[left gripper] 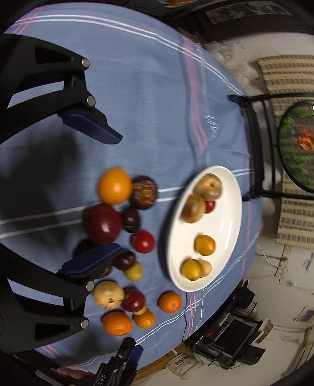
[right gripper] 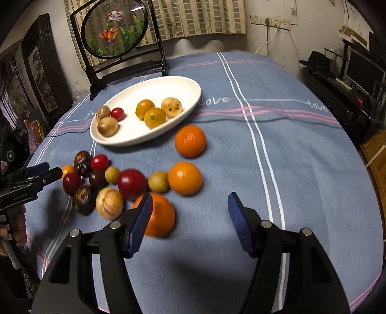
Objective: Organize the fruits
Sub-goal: 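Withdraw both open tools from the plate back over the fruit cluster, then grasp the large red tomato with the left tool while the right tool grasps an orange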
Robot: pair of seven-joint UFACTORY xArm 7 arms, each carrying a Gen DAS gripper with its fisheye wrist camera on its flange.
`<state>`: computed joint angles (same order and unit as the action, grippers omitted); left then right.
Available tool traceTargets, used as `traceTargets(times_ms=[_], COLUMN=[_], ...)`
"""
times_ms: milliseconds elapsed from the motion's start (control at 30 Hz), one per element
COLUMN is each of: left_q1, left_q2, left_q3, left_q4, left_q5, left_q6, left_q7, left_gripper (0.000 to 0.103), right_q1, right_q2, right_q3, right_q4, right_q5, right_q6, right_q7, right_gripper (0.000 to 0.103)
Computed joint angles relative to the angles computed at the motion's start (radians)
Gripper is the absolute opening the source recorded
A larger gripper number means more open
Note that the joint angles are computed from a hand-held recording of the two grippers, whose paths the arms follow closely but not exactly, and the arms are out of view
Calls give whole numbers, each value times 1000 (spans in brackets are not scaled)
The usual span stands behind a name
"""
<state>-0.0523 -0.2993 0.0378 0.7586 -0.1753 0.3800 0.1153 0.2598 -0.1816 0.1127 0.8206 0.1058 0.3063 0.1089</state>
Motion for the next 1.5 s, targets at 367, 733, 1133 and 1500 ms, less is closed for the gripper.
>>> traceTargets(times_ms=[367, 733, 1133, 1500], left_q1=[-24, -36, -25, 2], left_q2=[-125, -102, -35, 8], left_q3=[32, 42, 38, -9], left_q4=[-146, -148, -91, -64], left_q5=[-62, -70, -111, -59], left_q6=[8, 9, 43, 39], left_q7=[24, 45, 66, -15], left_gripper=[91, 91, 91, 90], right_q1=[53, -9, 33, 55], right_q2=[-47, 84, 111, 48], right_q3=[3, 84, 35, 14], right_q4=[-75, 33, 49, -27], right_q5=[14, -289, -168, 22], right_q6=[15, 42, -18, -52], right_q7=[-52, 178, 74, -73], right_gripper=[65, 65, 46, 46])
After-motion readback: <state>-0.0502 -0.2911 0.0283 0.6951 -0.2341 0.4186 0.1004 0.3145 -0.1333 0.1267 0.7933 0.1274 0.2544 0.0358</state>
